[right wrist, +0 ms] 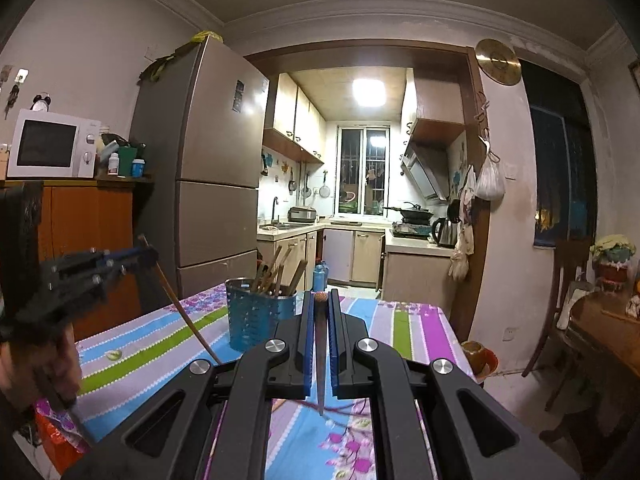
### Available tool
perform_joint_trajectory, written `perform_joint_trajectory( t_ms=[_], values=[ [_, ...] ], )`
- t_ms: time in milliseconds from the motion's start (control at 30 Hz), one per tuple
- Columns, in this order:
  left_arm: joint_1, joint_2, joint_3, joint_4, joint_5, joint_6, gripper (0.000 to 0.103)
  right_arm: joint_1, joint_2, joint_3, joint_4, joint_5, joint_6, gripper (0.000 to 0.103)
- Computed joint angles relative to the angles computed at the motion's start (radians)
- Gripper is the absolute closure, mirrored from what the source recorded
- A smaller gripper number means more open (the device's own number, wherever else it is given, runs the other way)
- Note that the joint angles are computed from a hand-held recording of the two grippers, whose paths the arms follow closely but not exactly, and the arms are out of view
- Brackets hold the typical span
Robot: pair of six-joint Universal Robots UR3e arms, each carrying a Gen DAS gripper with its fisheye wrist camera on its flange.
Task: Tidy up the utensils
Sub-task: 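Lift both held chopsticks upright and carry them over the blue holder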
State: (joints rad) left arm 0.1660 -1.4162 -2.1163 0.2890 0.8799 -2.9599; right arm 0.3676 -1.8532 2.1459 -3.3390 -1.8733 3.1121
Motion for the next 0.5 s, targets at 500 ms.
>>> perform_joint_trajectory(
  t_ms=[500],
  values=[
    [-0.059,-0.447,1.135,-0.701,0.133,-0.040,0.098,-0.269,0.390,-1.183,0.781,0.352,0.005,0.095]
  ],
)
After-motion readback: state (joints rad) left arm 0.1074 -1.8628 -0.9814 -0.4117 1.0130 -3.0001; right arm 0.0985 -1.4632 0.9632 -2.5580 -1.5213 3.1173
